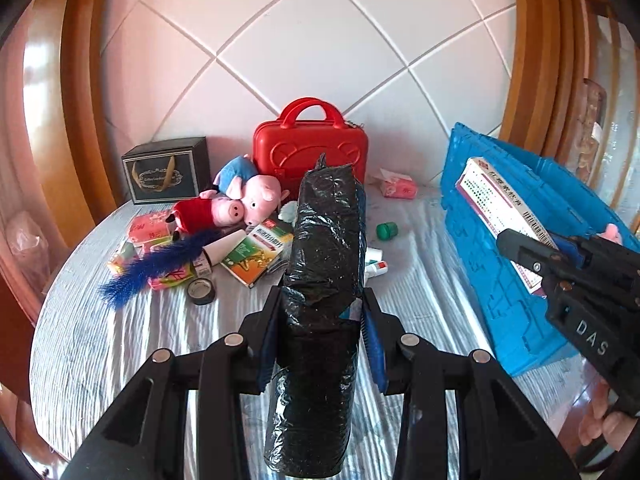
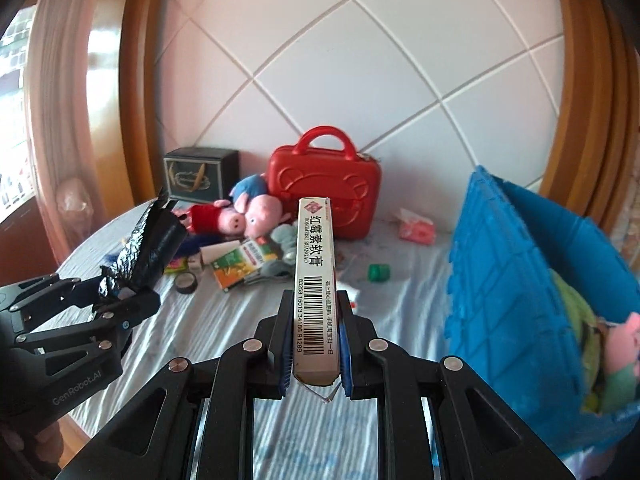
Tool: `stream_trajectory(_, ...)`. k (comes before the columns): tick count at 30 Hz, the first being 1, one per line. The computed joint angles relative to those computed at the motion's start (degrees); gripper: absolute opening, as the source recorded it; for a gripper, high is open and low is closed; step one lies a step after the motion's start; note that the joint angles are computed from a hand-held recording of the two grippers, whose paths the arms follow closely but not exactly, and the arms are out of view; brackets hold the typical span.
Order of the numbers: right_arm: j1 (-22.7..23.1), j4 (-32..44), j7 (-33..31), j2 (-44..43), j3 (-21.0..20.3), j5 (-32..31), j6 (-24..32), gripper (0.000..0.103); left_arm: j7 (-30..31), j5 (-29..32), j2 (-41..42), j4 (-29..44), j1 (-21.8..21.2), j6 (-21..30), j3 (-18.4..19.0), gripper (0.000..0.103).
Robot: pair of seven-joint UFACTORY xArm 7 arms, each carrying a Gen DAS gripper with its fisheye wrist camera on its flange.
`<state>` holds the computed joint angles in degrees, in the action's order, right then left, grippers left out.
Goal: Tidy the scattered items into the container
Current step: 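Carry the black tube with the left tool while the right tool carries the medicine box to the crate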
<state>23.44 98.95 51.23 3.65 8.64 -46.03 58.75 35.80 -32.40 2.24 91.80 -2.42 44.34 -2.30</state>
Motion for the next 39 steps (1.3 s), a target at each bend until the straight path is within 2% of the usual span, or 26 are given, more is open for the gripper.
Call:
stream_trajectory(4,-0.44,-2.41,1.92,-3.99,0.58,-2.20,2.37,0.018,2.03,-2.06,-2.18,-1.05,-0.77,0.24,-0.39,0.036)
stream_trajectory(8,-3.21,-6.80,3.62,-9.77,1.95,-3.96,3.18,0.018,3.18,-3.61,-4.69,-2.38,-2.90,-1.26,-0.90,0.036)
stream_trajectory(11,-6.28,-10.64,3.11,-14.46,2.21,-3.56,2.17,0.018,2.47,-3.59,-6.29,-3.18,-5.31,-3.31,-1.70,0.036)
stream_trajectory(15,-10.45,-17.85,0.40,-22.89,0.17,-2.06,-1.39,0.018,-1.60,-0.60,-7.46,-3.95,-9.47,-7.79,-3.96,0.036)
stream_trajectory(19,-13.74,-24.36,-5.73,-30.58,-4.56,0.52,-6.52,0.018,-10.85,7.09,-6.70,-3.07,-14.19,-13.52,-7.69,0.036)
stream_trajectory(23,-15.69,-29.68,-14.03,-36.71,-11.30,4.64,-11.43,0.018,-24.01,20.05,-2.56,1.69,-18.96,-15.56,-11.17,0.036)
stream_trajectory(25,-16.30,-31.99,-18.34,-39.06,-14.92,6.81,-13.80,0.018,-31.95,29.30,0.25,4.59,-21.92,-16.17,-12.19,0.036)
stream_trajectory(28,-16.72,-33.49,-24.51,-40.80,-18.99,10.66,-15.04,0.018,-40.84,38.70,5.52,11.54,-27.12,-12.75,-12.31,0.036)
stream_trajectory(32,-17.29,-34.43,-31.48,-41.64,-23.43,15.68,-16.37,0.018,-47.39,47.29,11.73,20.29,-34.13,-6.30,-10.42,0.036)
stream_trajectory(39,-17.96,-34.84,-40.42,-41.14,-26.72,24.47,-16.56,0.018,-51.58,52.39,21.04,34.78,-42.40,6.22,-6.29,0.036)
